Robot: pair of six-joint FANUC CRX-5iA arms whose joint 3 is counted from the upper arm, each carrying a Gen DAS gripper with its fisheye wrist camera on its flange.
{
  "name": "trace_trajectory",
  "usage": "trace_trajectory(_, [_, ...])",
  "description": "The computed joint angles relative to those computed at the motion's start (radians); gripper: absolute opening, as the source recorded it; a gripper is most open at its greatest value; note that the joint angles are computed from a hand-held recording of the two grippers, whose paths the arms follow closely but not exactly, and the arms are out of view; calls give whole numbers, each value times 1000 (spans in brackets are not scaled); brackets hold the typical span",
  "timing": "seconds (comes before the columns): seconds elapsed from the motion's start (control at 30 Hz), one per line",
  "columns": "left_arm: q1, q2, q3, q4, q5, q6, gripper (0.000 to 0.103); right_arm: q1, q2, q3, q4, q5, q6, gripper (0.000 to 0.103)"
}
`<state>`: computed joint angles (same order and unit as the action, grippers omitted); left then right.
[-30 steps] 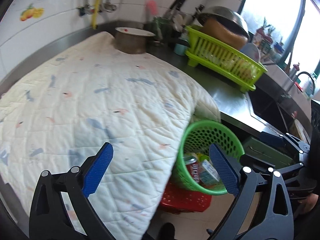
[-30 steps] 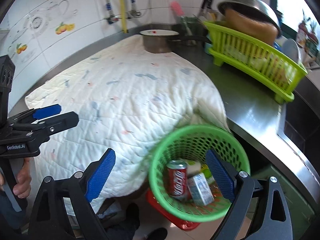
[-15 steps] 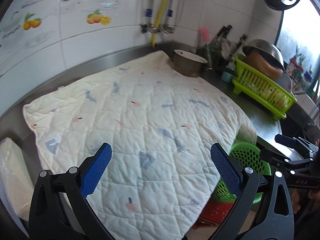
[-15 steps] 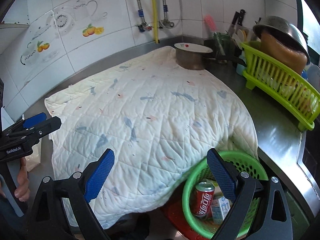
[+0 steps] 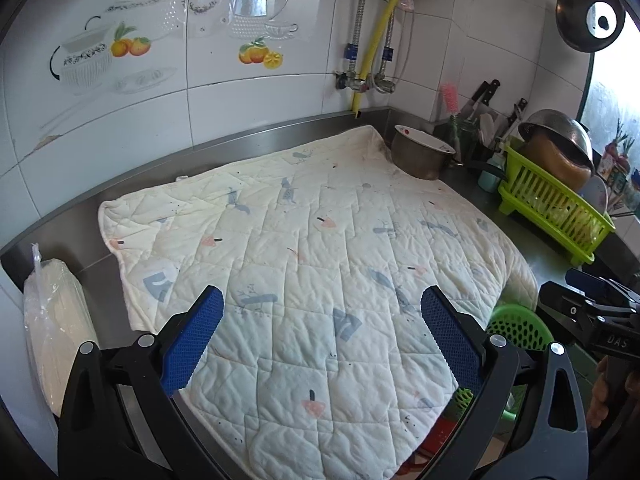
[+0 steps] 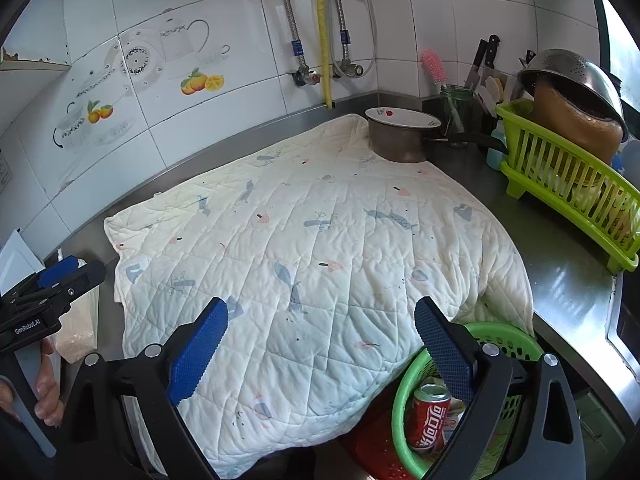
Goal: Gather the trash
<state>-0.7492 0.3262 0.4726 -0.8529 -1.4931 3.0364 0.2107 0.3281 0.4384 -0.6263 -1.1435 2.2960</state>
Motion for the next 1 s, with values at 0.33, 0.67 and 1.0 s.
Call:
trace_trajectory(0.33, [-20, 13, 36, -35, -41, 5, 98, -17, -18, -18, -36, 9, 22, 91])
trace_trajectory(0.67, [-25, 31, 66, -45, -56, -6, 98, -31, -16, -9, -53, 3, 29, 92])
trace_trajectory(1.0, [-28, 60, 103, -52, -87, -18, 98, -39, -18, -11, -55, 18, 34, 92])
